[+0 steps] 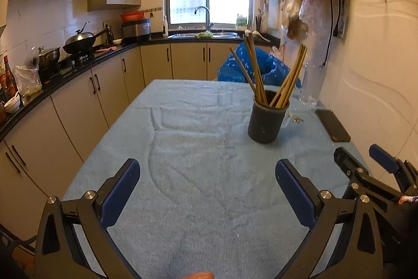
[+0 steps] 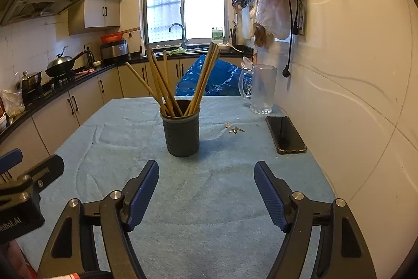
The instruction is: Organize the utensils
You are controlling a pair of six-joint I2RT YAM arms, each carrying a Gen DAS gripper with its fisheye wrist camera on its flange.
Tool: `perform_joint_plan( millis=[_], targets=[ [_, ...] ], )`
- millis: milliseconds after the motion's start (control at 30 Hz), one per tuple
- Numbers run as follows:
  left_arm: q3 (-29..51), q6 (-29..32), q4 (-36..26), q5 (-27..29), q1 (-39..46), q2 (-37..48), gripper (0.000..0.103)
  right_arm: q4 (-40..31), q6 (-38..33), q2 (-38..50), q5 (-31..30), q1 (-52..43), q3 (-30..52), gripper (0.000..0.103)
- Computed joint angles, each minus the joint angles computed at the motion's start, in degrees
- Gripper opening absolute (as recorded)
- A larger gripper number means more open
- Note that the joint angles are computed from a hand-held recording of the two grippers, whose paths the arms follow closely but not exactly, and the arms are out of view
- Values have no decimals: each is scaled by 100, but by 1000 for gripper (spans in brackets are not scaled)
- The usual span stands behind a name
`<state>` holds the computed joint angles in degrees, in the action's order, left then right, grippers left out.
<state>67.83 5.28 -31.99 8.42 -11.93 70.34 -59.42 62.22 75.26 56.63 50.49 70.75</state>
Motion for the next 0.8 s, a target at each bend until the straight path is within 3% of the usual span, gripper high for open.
perform_joint_plan(
  millis=[800],
  targets=[
    [-5, -52, -233, -219, -326, 294, 103, 248, 87, -224, -266, -190, -500, 81]
  ],
)
